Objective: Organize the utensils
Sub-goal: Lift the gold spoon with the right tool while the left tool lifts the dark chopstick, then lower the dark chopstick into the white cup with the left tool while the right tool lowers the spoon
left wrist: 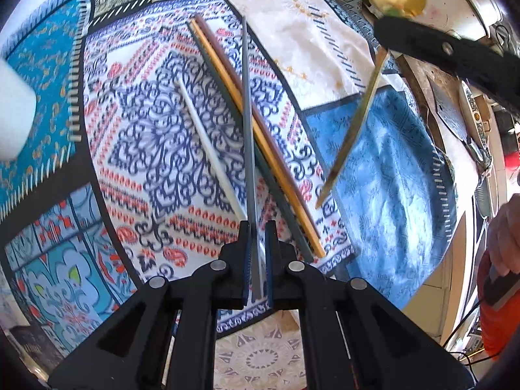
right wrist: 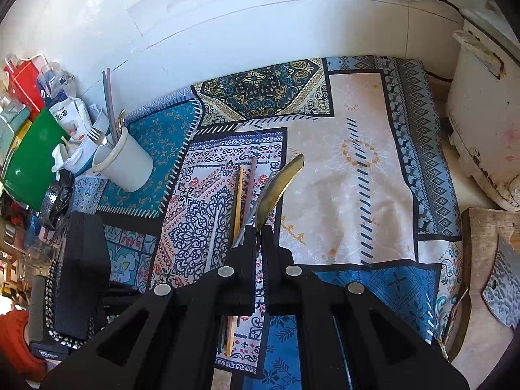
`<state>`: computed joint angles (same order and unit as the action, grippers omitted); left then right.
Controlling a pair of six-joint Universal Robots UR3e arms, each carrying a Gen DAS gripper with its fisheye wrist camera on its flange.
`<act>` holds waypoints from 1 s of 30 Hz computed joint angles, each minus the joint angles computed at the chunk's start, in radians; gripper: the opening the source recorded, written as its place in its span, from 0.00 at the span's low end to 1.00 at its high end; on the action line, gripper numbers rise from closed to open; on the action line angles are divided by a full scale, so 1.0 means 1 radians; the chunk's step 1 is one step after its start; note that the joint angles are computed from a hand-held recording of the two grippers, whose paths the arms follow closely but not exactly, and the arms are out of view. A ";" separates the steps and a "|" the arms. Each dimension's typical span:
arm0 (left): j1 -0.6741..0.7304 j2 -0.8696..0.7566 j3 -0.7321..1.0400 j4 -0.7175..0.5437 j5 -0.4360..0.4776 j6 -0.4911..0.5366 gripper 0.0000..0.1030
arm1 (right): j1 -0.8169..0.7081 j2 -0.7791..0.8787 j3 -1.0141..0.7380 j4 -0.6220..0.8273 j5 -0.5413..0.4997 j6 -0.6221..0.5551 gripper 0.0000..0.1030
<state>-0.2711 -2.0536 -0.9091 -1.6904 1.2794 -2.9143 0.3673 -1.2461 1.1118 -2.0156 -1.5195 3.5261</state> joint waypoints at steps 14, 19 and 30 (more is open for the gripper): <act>-0.066 -0.379 0.600 -0.204 0.069 -0.051 0.04 | -0.037 -0.077 0.090 -0.019 0.014 0.011 0.03; -0.039 -0.313 0.508 -0.128 0.041 -0.030 0.04 | -0.026 -0.066 0.059 -0.019 0.003 0.003 0.03; 0.101 0.043 0.098 0.134 0.008 -0.045 0.04 | 0.018 0.109 -0.266 0.063 -0.015 -0.030 0.03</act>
<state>-0.1698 -2.0106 -0.8110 -1.5566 1.2878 -2.9592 0.3849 -1.1370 0.8453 -1.9527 -1.5341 3.4959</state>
